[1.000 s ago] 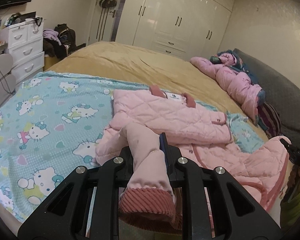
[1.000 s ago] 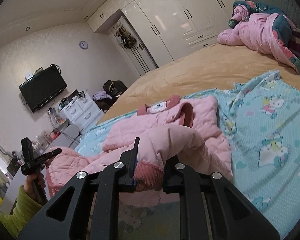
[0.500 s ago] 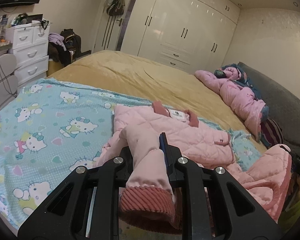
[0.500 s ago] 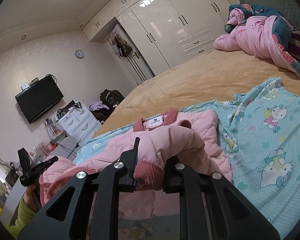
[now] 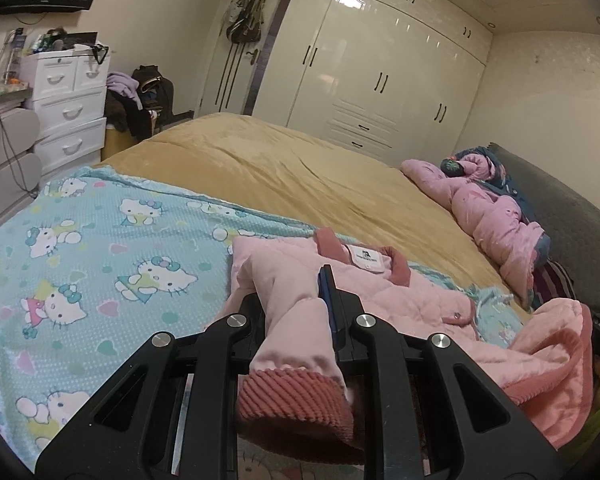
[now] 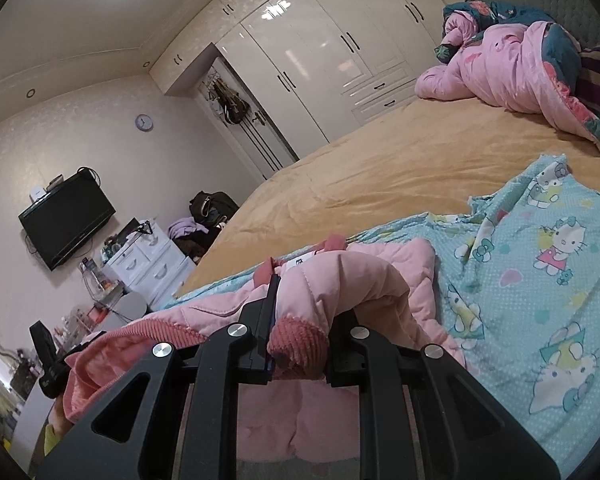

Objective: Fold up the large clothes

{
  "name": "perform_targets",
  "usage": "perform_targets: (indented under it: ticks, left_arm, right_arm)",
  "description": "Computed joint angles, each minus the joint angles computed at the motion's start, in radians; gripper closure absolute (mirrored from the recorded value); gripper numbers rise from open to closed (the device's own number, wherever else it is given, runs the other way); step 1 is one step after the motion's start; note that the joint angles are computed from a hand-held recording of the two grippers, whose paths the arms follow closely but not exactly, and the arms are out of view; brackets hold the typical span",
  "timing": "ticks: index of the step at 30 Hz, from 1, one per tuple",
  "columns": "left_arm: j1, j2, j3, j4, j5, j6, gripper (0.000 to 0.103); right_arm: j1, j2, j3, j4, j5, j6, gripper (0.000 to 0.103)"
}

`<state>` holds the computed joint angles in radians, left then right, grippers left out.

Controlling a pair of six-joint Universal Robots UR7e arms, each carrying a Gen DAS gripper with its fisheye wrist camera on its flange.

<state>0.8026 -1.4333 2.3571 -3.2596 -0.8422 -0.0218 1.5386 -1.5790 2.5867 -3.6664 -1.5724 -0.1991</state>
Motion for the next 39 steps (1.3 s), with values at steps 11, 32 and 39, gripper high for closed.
perform_targets:
  ticks: [11, 32, 39]
  left_arm:
    - [0.08, 0.12, -0.115, -0.047, -0.043, -0.051, 0.091]
    - [0.192, 0.283, -0.279, -0.063, -0.079, 0.005, 0.09]
    - [0.224, 0.295, -0.312, -0.017, -0.126, 0.007, 0.09]
  right_arm:
    - [-0.031, 0.091, -0.116, 0.032, 0.01, 0.041, 0.087]
    - [-0.054, 0.206, -0.275, 0.108, -0.015, 0.148, 0.08]
    - [-0.1, 0.224, -0.278, 0.055, 0.131, 0.246, 0.026]
